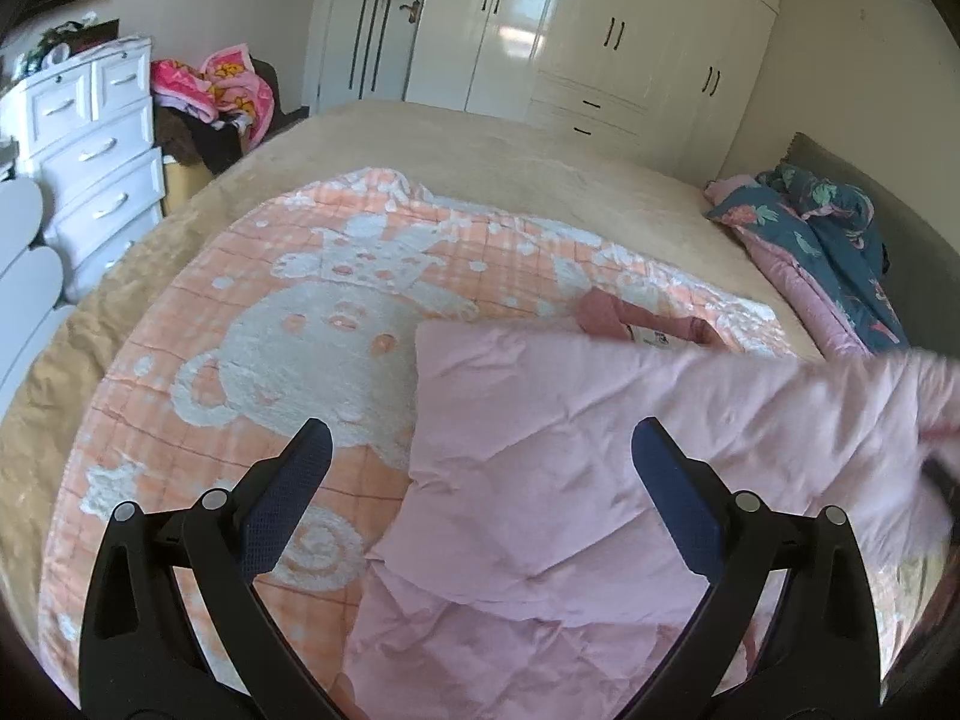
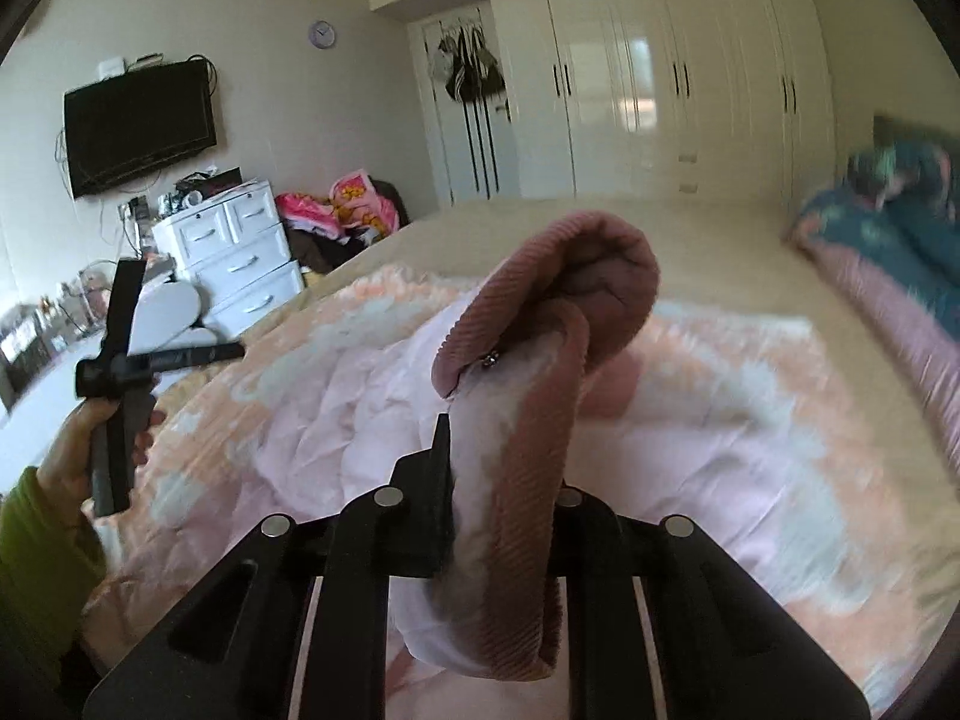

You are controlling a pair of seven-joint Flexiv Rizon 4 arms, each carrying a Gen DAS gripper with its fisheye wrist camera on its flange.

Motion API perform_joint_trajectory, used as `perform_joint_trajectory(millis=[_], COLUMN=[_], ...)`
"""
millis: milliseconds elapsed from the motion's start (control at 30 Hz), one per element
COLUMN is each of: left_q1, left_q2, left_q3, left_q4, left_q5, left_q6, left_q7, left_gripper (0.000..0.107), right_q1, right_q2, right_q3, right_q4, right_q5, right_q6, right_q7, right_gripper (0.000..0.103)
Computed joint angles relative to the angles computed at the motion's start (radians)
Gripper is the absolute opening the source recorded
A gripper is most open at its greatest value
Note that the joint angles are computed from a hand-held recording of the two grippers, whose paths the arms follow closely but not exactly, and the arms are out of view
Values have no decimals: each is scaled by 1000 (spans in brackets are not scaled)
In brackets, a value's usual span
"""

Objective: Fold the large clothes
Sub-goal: 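Lift the cuff and lay it flat on the jacket, open right tool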

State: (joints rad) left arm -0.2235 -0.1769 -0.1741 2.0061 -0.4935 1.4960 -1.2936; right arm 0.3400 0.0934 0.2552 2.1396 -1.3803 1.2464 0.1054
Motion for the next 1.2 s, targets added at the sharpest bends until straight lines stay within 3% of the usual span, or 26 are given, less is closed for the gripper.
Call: perform_joint_trajectory(millis=[233,333,433,733,967,1100,1200], left_q1=[1,-3,24,9,-8,-25,-63], left_q2=[-41,-51,-57,-93,-111,-124,-140], left_q3=[-45,-47,-96,-115,-110,-92,-37], left_q4=[-4,-12,-7,-16,-25,-39,-60], left_q5=[-4,17,-29,-59,-40,-6,68], left_q6=[39,25,16,-9,-25,-43,-70], left_q7=[38,44,100,138,145,138,91], left_gripper=[94,94,94,94,93,80,78], right_q1=[-16,-23,-25,-37,-42,-38,-26], right_q2=[-38,-37,-52,-71,-93,-109,-115], right_q3=[-22,-27,-33,-52,-65,-68,-61], right_q4=[-23,2,13,43,51,58,62], right_q5=[84,92,85,23,21,59,122], right_q6=[-13,-13,-9,16,35,32,3], right_q7=[-90,-87,-64,23,54,46,12], right_gripper=[15,15,15,15,15,18,26])
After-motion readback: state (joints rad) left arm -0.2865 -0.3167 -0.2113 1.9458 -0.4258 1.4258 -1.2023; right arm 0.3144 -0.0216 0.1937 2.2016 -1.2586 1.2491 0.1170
